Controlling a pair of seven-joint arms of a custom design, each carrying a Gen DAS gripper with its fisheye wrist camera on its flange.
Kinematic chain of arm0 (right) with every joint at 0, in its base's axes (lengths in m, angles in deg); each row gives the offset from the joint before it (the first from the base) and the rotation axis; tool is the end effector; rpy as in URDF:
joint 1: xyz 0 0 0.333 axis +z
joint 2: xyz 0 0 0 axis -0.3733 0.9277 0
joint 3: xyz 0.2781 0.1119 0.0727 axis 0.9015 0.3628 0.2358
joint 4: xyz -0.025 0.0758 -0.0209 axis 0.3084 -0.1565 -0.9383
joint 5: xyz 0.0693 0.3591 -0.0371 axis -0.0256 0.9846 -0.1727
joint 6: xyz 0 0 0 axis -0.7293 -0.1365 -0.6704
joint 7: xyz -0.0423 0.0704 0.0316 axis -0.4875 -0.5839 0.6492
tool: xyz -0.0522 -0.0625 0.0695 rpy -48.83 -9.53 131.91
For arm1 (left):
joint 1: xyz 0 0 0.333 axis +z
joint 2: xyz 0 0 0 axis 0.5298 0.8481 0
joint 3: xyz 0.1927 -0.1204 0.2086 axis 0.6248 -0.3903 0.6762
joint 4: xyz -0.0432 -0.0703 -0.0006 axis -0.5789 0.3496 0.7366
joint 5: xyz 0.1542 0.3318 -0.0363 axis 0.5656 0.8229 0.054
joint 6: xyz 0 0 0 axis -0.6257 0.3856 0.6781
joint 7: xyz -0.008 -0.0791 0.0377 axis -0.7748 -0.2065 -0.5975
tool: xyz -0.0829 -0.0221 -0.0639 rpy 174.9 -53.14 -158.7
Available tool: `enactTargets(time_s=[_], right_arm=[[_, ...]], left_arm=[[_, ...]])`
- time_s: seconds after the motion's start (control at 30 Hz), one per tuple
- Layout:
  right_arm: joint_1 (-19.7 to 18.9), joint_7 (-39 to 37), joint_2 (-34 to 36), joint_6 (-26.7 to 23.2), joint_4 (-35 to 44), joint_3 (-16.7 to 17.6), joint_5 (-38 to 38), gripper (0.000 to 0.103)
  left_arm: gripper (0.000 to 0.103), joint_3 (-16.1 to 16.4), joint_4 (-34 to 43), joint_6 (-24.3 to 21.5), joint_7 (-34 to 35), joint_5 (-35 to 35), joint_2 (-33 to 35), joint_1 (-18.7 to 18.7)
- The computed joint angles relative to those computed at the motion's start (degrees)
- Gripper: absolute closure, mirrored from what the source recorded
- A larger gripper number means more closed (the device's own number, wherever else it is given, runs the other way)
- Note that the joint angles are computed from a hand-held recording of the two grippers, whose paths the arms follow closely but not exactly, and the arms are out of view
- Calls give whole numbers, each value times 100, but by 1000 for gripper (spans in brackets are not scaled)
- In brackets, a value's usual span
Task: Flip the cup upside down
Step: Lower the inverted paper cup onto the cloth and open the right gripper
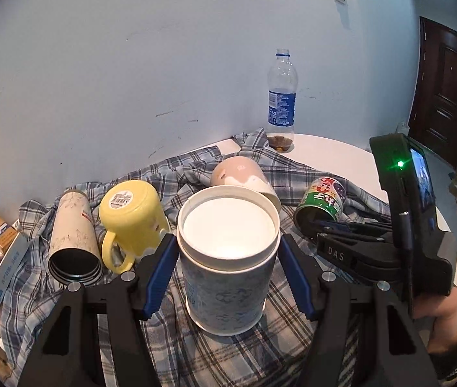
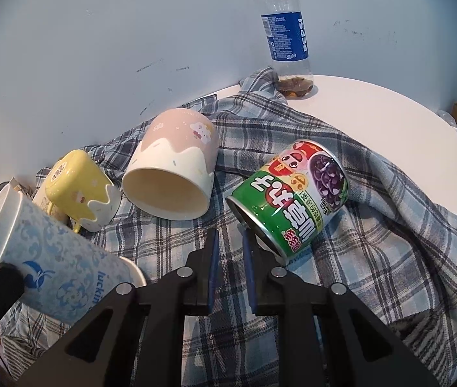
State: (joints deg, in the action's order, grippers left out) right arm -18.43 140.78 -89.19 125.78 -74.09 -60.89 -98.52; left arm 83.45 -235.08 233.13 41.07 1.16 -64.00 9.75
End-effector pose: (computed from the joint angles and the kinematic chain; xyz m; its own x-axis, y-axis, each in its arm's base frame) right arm 0.4201 0.1783 0.4198 -0.1789 -0.9485 -0.2613 -0.7449 0.3041 -0.5938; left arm 0.3981 -0.2094 0.4703 -0.4798 -0.8759 -0.0504 -0.5408 0.3405 -0.7692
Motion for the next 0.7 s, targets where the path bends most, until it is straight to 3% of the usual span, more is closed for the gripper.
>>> enactTargets(time_s=[0.1, 0.17, 0.2, 0.23, 0.27, 0.37, 0.43, 0.57, 0.7], right_arm=[[95, -126, 26, -69, 24, -64, 111, 89], [71, -76, 2, -49, 5, -46, 77, 89], [11, 6, -19, -24, -6, 4, 0, 89], [-49, 89, -44, -2, -14, 54, -80, 89], [-137, 198, -74, 48, -28, 123, -198, 89], [-404, 497, -181, 188, -72, 338, -526, 89], [-550, 629, -228, 300, -94, 458, -672, 89], [-872, 756, -283, 527, -79, 802, -960, 89], [-1620, 1331, -497, 493, 54, 1625, -1757, 89]], left_arm=[[37, 279, 70, 50, 111, -135, 93, -275], [32, 94, 54, 210, 2, -123, 102, -45], [18, -110, 44, 288, -109, -70, 98, 192], [11, -316, 10, 415, -238, -25, 82, 432], [11, -420, -52, 601, -354, -1, 50, 579], [11, -156, -182, 885, -537, 163, -76, 434], [11, -436, -301, 1124, -637, 193, -195, 793], [11, -1348, -660, 1740, -566, -35, -575, 1785], [11, -2169, -1087, 2420, -183, -570, -1005, 2518]])
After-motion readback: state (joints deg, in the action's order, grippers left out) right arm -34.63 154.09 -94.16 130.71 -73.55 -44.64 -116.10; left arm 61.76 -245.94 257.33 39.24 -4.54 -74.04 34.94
